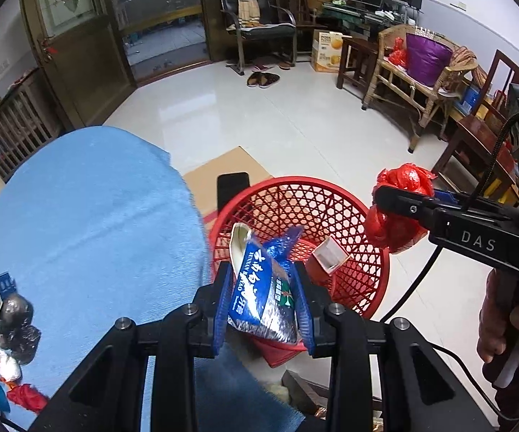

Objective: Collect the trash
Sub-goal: 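Carry both items over the red wastebasket and open both grippers to drop them, then grasp the red ribbon bag with the left gripper while the right grasps the blue toothpaste carton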

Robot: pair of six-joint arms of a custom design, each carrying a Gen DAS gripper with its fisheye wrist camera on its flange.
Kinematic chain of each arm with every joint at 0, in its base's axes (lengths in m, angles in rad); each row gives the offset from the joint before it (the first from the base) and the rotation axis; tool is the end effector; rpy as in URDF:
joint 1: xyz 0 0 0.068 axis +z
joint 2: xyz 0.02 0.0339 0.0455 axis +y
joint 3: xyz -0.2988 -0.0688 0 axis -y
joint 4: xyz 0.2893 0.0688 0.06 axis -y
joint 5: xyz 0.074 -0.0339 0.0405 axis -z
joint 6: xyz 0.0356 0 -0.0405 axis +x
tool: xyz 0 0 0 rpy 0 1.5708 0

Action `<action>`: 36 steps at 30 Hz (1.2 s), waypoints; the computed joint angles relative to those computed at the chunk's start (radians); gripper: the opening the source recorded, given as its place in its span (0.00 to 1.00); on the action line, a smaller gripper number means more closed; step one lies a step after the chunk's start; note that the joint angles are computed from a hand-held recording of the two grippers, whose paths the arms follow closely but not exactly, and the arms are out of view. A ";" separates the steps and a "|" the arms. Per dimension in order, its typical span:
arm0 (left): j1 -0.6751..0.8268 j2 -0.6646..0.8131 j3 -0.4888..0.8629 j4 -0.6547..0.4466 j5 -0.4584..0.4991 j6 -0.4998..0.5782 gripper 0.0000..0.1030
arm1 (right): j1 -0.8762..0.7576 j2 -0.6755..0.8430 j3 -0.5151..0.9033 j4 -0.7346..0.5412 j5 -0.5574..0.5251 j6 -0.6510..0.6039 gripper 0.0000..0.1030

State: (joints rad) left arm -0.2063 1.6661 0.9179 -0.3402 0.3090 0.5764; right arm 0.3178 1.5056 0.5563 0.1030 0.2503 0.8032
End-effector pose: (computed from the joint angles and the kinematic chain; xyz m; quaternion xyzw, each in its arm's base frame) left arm 0.3417 -0.0826 0.1625 0.4000 0.8729 -0.1035 0.2595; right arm 0.2779 0.0821 0.1302 0.2659 0.8900 0.0881 0.3599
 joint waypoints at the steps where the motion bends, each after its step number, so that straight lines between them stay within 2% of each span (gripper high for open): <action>1: -0.008 0.007 -0.001 0.004 0.000 -0.001 0.34 | -0.008 0.006 -0.005 0.007 -0.011 0.003 0.50; 4: -0.021 0.027 0.008 -0.002 0.002 -0.003 0.36 | -0.020 0.025 -0.013 0.027 -0.033 0.015 0.51; 8: -0.029 0.043 0.009 0.014 -0.005 -0.016 0.55 | -0.046 0.033 -0.031 0.058 -0.091 0.031 0.54; 10: -0.019 0.045 0.010 0.016 -0.001 -0.013 0.55 | -0.057 0.024 -0.044 0.073 -0.119 0.041 0.64; 18: 0.098 -0.017 -0.033 0.017 0.007 0.051 0.60 | -0.037 -0.007 -0.064 0.104 -0.093 0.053 0.65; 25: 0.324 -0.083 -0.096 0.027 0.034 0.166 0.63 | 0.037 0.062 0.020 0.093 -0.069 0.049 0.65; 36: 0.703 0.031 0.038 -0.015 0.154 0.172 0.64 | 0.209 0.256 0.320 -0.031 -0.041 0.004 0.65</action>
State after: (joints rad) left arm 0.4969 1.6968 0.9561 -0.3552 0.4634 0.7486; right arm 0.5263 1.7618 0.8761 0.0717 0.2088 0.8069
